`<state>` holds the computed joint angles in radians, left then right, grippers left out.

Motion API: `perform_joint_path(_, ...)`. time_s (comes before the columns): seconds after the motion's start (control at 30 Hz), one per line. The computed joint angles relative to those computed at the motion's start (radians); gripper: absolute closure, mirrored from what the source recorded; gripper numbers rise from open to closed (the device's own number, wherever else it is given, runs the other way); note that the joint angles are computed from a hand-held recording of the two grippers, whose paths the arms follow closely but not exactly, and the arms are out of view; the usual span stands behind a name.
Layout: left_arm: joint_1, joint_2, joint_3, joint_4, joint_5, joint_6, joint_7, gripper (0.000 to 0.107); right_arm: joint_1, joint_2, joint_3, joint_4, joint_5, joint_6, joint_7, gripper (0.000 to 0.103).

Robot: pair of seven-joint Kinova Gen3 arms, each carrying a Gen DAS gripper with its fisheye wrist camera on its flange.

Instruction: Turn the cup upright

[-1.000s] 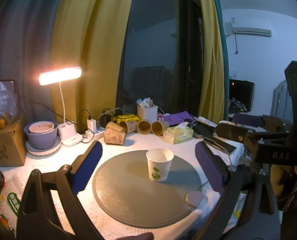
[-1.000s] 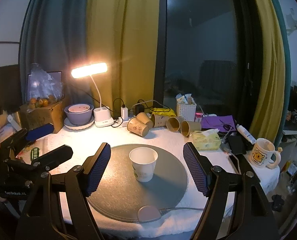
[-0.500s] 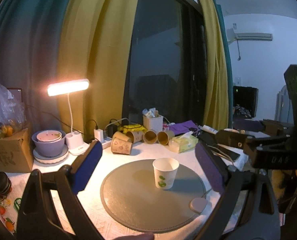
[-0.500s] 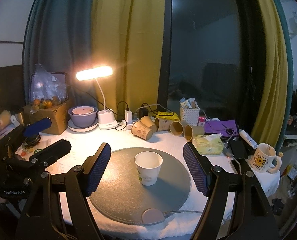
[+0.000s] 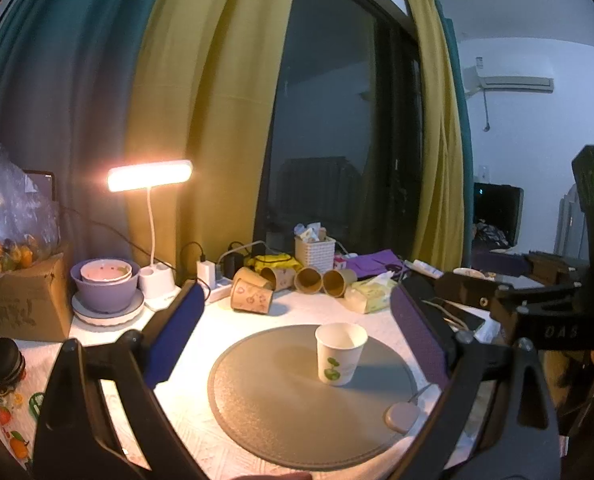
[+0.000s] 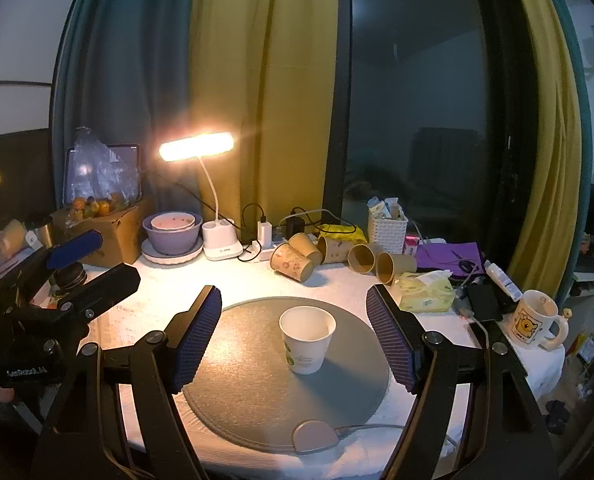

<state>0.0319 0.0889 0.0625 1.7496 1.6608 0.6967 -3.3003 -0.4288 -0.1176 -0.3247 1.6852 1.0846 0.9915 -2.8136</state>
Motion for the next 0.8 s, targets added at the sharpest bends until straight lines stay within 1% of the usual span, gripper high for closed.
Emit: perform_joint_path(0.8, 0.0, 0.001, 0.002, 0.002, -0.019, 0.004, 0.018, 0.012, 0.008, -0.003, 0.003, 0.005, -0.019, -0.005, -0.001, 0.025)
